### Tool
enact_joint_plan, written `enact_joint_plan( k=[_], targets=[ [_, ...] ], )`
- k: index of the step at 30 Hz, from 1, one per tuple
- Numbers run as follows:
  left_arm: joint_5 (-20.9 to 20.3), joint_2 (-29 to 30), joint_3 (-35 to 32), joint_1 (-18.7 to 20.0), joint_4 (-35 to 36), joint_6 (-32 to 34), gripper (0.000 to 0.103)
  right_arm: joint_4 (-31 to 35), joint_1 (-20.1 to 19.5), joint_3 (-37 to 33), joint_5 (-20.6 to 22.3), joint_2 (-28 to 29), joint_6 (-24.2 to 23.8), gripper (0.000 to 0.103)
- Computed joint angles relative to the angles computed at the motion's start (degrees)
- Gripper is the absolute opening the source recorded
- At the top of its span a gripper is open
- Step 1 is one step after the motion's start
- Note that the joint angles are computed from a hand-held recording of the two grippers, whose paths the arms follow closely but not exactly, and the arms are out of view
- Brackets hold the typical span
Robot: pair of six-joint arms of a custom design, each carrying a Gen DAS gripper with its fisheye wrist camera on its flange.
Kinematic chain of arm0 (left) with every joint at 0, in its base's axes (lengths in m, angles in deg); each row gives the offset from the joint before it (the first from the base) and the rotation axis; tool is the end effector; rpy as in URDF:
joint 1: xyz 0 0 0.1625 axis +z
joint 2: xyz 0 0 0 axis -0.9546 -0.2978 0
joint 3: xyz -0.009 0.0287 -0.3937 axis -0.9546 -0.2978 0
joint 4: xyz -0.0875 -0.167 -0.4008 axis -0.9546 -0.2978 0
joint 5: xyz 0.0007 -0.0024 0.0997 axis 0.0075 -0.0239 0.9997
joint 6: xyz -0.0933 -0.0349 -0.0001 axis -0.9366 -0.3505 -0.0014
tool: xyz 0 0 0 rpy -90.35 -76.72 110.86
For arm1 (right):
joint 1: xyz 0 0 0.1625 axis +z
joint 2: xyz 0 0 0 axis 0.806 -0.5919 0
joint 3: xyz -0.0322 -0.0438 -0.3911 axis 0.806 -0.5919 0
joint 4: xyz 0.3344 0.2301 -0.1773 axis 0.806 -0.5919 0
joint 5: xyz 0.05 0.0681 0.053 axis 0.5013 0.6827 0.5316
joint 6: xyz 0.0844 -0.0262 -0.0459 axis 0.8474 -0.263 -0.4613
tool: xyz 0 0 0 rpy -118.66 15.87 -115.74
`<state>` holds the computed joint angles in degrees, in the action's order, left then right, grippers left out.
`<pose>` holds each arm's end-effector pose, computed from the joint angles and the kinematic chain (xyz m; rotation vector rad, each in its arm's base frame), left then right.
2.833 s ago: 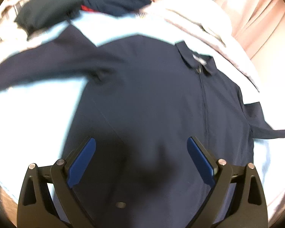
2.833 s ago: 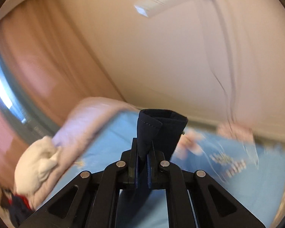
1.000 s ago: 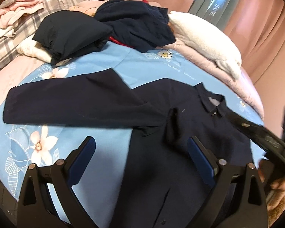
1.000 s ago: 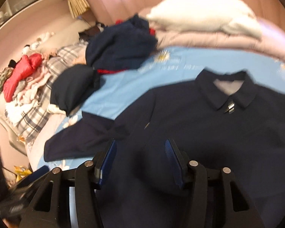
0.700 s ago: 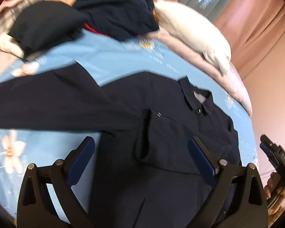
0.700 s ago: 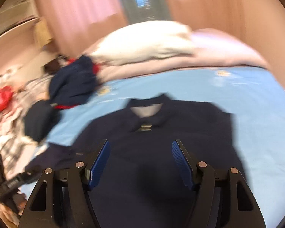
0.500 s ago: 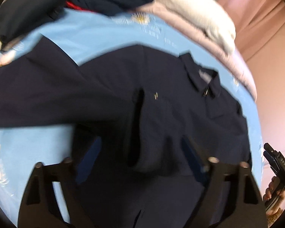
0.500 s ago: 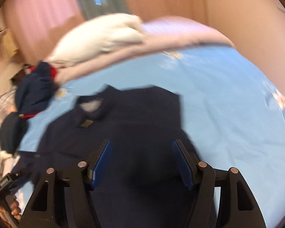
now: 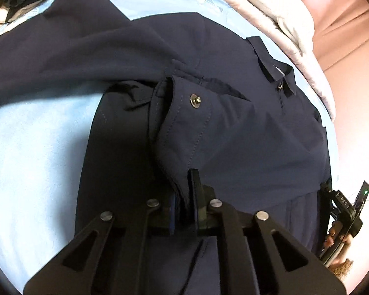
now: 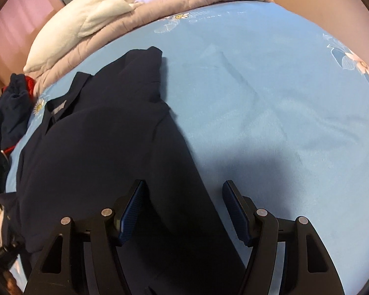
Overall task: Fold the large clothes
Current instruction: 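Grasp the cuff of the folded sleeve with the left tool, then straighten the folded sleeve along the jacket body with the left tool, release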
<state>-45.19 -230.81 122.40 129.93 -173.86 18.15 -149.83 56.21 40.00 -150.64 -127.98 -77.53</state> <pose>0.0603 -0.2896 0.3469 -0.6650 2.4379 -1.0083 0.2749 -0.5031 0.0204 0.4562 -2.6027 0.6739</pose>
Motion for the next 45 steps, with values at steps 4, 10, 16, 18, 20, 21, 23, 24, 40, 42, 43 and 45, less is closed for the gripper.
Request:
enact_joint_plan(
  k=[4,10,16,18,20,21,23,24,40,42,43,45],
  targets=[
    [-1.1,0.0,-1.3,-0.6,0.0,1.2,0.029,-0.4,0.8,-1.2,-1.8,1.2,-1.1,0.067],
    [-4.3,5.3,-2.5,3.7,-14.7,11.3,0.07,-1.5,0.3,-1.6,-1.3,1.7,-1.8,0.067],
    [-4.5,13.6,-4.7,8.4,-19.4,12.7,0.022,-3.2,-0.1,-0.2,-1.3,1.1,-2.5,0.067],
    [-3.5,13.9,-4.5,7.6,-18.6,12.7,0.011,-3.5,0.0,-0.2,-1.4,1.3,-2.5,0.067],
    [0.0,13.0,-4.0,4.5,-17.3,11.9,0.007,-3.9,0.0,-0.2,-1.5,1.4,-2.6,0.067],
    [1.9,13.0,-4.2,3.1,-15.9,11.5,0.006,-4.2,0.1,-0.2,-1.6,1.5,-2.6,0.067],
    [6.2,12.9,-5.0,-0.2,-13.1,10.3,0.006,-4.6,0.2,-0.2,-1.9,1.7,-3.0,0.067],
    [7.5,13.8,-5.9,-1.4,-12.7,10.8,0.006,-4.7,0.3,-0.1,-2.0,1.7,-3.1,0.067],
    [6.3,29.2,-12.6,10.7,-24.9,23.9,0.009,-6.2,1.6,-1.5,-3.8,4.0,-4.1,0.067],
    [6.3,30.0,-11.8,11.9,-26.9,24.9,0.012,-6.2,1.7,-1.7,-4.0,4.3,-4.2,0.067],
    [6.6,30.3,-11.5,12.2,-27.6,25.5,0.013,-6.3,1.6,-1.8,-4.1,4.4,-4.3,0.067],
    [7.3,30.5,-11.4,12.0,-27.6,25.9,0.014,-6.4,1.6,-1.9,-4.3,4.4,-4.5,0.067]
  ],
)
